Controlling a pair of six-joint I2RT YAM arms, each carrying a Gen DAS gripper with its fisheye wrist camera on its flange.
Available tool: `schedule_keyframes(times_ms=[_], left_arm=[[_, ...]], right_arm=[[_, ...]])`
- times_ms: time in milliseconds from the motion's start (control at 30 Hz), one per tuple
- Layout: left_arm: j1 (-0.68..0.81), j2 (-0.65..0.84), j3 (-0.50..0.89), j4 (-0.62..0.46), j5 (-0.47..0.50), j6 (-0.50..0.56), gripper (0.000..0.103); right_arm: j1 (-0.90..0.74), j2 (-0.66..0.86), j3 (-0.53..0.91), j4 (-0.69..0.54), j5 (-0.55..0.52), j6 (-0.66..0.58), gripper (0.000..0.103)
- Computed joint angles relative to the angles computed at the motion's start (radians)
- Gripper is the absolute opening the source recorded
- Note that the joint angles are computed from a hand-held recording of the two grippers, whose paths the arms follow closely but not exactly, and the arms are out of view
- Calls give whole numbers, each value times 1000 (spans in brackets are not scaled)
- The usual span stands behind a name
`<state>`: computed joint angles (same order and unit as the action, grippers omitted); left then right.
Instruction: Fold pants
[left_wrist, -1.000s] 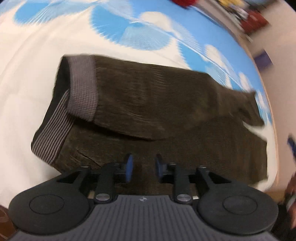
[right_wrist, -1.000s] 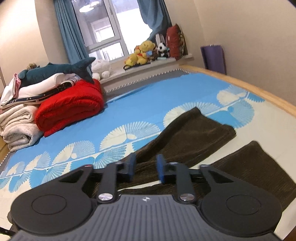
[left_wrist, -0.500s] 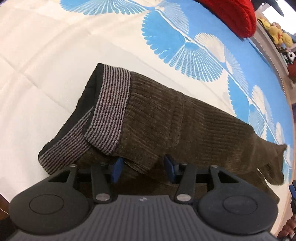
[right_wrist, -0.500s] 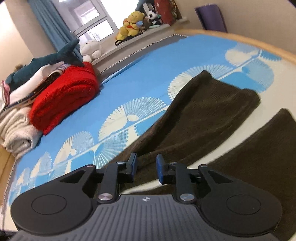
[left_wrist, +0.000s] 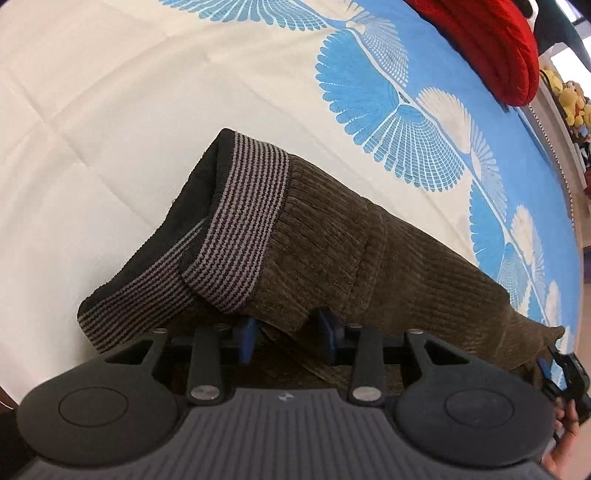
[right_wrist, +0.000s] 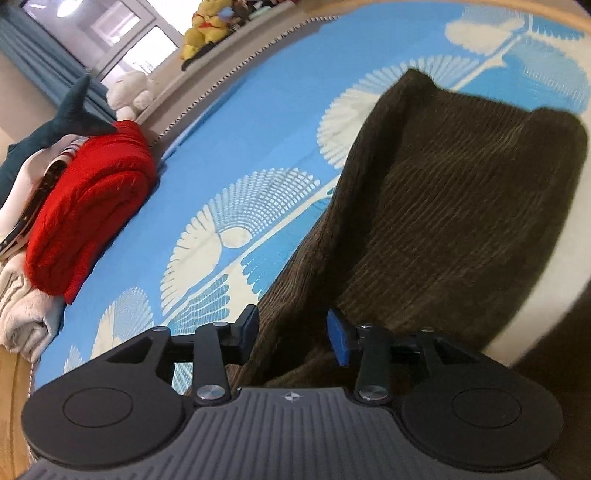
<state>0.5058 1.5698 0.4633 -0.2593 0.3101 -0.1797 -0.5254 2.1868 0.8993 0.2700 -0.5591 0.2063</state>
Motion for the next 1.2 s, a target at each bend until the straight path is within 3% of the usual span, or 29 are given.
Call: schedule_keyframes(times_ms=[200, 333, 433, 500, 567, 667, 800, 900, 967, 1067, 1200], left_arm=[[9, 5, -12, 16, 21, 13, 43], [-3, 25, -11, 37, 13, 15, 43], [-23, 28, -13, 47, -6, 8, 41], [-50, 13, -18, 46, -37, 19, 35], [-70, -21, -36, 58, -68, 51, 11], [-52, -90, -64, 50, -55, 116, 5], [10, -279, -116, -12, -13, 224, 4], [76, -477, -147, -110, 9, 329, 3], [156, -574, -147, -212, 56, 415, 3], [290, -623, -141, -335, 99, 573, 3], [361, -548, -137, -362, 47, 701, 3]], right_arm=[[38, 82, 67, 33, 33, 104, 43], [62, 64, 45, 75, 76, 76, 6], [51, 19, 15, 92, 63, 57, 4], [41, -25, -9, 86, 60, 39, 3], [31, -78, -40, 65, 66, 2, 3], [16, -180, -66, -51, 95, -111, 3], [-96, -368, -134, -202, 17, -250, 3], [-220, -487, -182, -364, -56, -393, 3], [-314, -559, -240, -453, -89, -576, 3], [-415, -588, -249, -631, -37, -815, 3], [-490, -399, -159, -843, 178, -1061, 4]])
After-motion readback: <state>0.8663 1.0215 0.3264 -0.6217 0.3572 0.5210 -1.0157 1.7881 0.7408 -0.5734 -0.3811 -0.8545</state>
